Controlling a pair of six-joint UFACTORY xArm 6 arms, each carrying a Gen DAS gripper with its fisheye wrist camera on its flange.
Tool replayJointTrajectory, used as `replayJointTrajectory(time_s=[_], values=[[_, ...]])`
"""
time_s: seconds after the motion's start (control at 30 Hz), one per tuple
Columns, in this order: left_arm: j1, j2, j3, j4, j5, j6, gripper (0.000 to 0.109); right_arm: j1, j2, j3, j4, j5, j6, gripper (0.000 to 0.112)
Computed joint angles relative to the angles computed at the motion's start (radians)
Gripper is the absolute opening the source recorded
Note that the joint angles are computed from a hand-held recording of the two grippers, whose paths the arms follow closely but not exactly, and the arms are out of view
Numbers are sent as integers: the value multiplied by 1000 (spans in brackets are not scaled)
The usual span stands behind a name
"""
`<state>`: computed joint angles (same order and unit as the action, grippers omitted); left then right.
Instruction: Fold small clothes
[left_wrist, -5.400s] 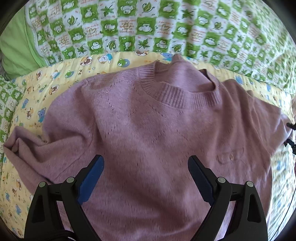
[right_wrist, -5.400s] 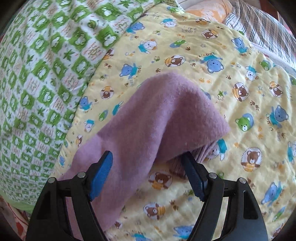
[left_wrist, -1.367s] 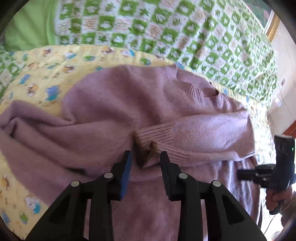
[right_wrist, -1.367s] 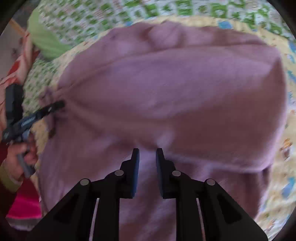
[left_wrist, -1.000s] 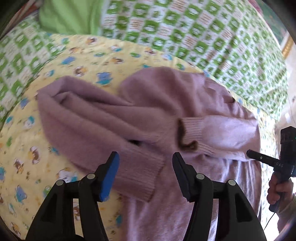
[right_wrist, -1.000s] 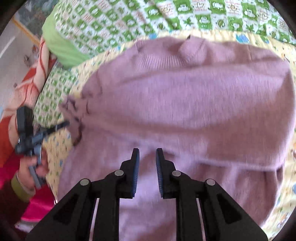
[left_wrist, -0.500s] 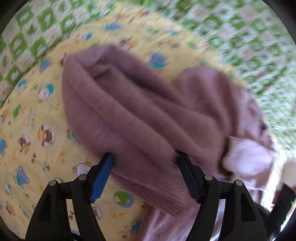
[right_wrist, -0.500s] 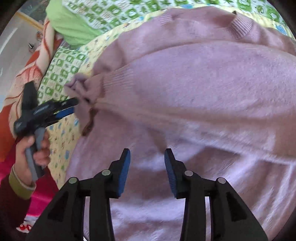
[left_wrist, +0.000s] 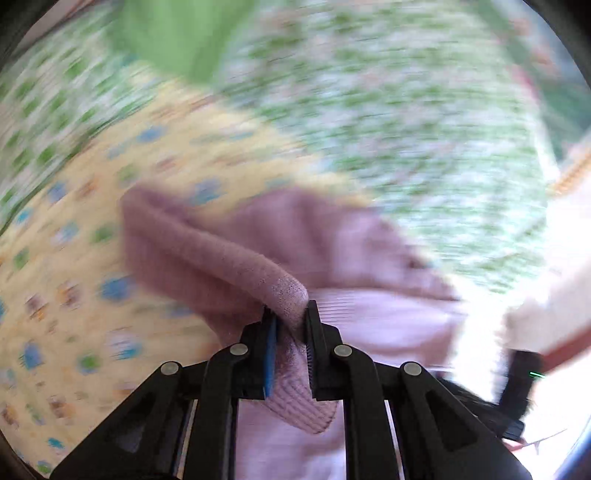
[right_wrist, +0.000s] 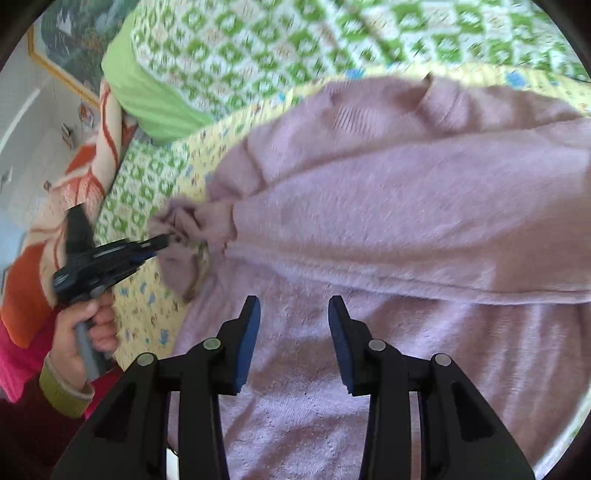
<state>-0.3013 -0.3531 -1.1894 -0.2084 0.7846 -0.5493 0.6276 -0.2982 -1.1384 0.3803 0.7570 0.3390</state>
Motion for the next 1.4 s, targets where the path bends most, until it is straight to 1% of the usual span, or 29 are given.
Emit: replayJointTrajectory(time_s=[0.03, 0.1, 0.13, 0.17, 0.2, 0.23, 0.3, 0.37, 0.4, 0.47, 0.53, 0.63, 0.67, 0.73, 0.83, 0.9, 0.97, 1.0, 1.03, 1.07, 1.1, 1.13, 1.23, 1.3, 1.33, 1.4], values=[[-38, 51, -85, -36, -22, 47, 12, -8, -11, 1, -14, -4, 19, 40], [-93, 171, -247, -105, -33, 121, 15, -24, -39, 11, -54, -15, 67, 40], [-121, 252, -350, -164, -28, 181, 23, -30, -51, 16, -78, -18, 92, 40], [-141, 317, -428, -182, -21, 206, 28, -41, -66, 24, -113, -16, 126, 40], [-163, 379, -506, -169, -1, 204, 42, -46, -73, 23, -144, -11, 161, 40], [-186, 450, -583, -146, 18, 199, 50, -57, -87, 31, -167, -1, 191, 40], [-204, 510, -628, -173, 36, 226, 50, -77, -120, 52, -202, 23, 240, 40], [-214, 511, -601, -158, 70, 217, 50, -95, -152, 76, -233, 45, 269, 40], [-213, 497, -564, -159, 68, 226, 50, -105, -172, 94, -242, 60, 276, 40], [-207, 422, -431, -143, 53, 224, 50, -125, -207, 130, -250, 84, 292, 40], [-188, 313, -269, -75, 40, 195, 50, -145, -224, 158, -239, 94, 298, 40], [-128, 137, -37, 84, 55, 109, 50, -165, -220, 183, -215, 96, 282, 40], [-107, 97, 15, 117, 68, 94, 50, -171, -207, 182, -200, 99, 262, 40], [-59, 54, 91, 131, 102, 101, 50, -174, -179, 173, -182, 97, 225, 40], [-20, 58, 132, 129, 123, 144, 50, -164, -114, 136, -218, 99, 206, 42], [-20, 77, 140, 137, 104, 152, 50, -155, -61, 109, -247, 91, 178, 49], [-32, 111, 131, 200, 88, 98, 50, -142, 5, 58, -327, 130, 192, 55], [-38, 129, 126, 226, 78, 69, 51, -137, 38, 31, -350, 158, 200, 55], [-44, 141, 129, 258, 55, 35, 51, -135, 59, 16, -346, 163, 197, 55], [-49, 155, 123, 294, 47, -1, 51, -138, 67, 11, -313, 150, 173, 50], [-53, 168, 117, 316, 37, -28, 51, -143, 79, -2, -237, 138, 127, 10], [-57, 181, 108, 359, 23, -77, 51, -149, 93, -33, -170, 143, 95, 6], [-64, 215, 61, 480, 36, -222, 53, -140, 94, -162, -114, 80, 38, 5], [-71, 221, 48, 497, 23, -276, 53, -140, 84, -261, -73, 25, -12, 5], [-65, 220, 49, 479, 16, -271, 53, -141, 80, -318, -88, 5, -28, 5], [-66, 219, 49, 458, 8, -253, 51, -147, 79, -400, -187, -2, -5, 4]])
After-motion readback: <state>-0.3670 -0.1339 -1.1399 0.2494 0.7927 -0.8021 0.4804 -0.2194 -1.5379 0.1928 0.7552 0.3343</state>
